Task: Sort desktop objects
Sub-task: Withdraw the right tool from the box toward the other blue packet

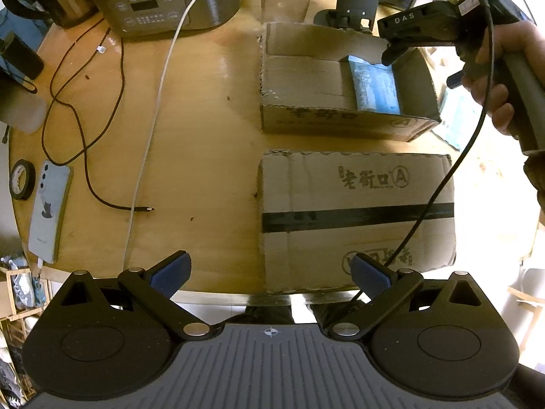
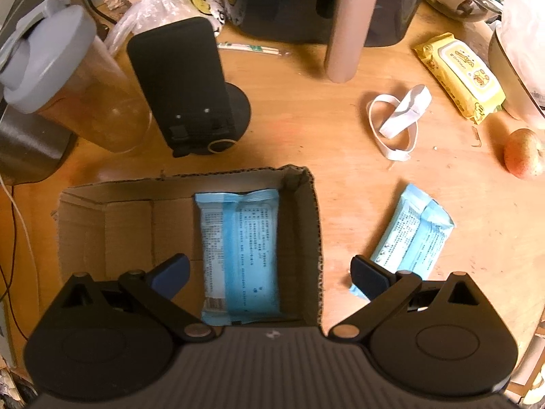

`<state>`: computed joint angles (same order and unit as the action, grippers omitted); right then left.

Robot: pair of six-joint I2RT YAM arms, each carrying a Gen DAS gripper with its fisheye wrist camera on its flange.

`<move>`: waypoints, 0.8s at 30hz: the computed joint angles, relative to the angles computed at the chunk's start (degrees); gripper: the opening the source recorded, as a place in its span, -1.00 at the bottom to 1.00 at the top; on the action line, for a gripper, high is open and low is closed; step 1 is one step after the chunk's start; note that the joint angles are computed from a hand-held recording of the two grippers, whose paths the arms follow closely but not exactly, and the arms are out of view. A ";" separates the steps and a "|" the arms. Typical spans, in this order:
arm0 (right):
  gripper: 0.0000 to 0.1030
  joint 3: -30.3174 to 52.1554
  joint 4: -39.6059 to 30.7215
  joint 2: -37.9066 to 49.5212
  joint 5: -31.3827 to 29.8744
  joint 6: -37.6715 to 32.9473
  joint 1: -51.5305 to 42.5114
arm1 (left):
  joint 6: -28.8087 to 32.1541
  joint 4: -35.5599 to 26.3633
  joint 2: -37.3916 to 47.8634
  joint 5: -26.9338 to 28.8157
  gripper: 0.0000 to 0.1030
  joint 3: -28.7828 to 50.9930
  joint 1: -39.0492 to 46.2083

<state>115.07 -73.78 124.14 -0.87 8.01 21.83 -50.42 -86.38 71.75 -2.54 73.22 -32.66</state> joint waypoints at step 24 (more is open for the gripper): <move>1.00 0.15 0.05 0.83 0.25 -2.39 -3.87 | -1.93 1.27 5.08 -0.27 1.00 3.47 -3.60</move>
<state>115.22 -73.73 124.97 -0.62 5.62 17.96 -52.35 -85.11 76.83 -2.81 76.70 -36.26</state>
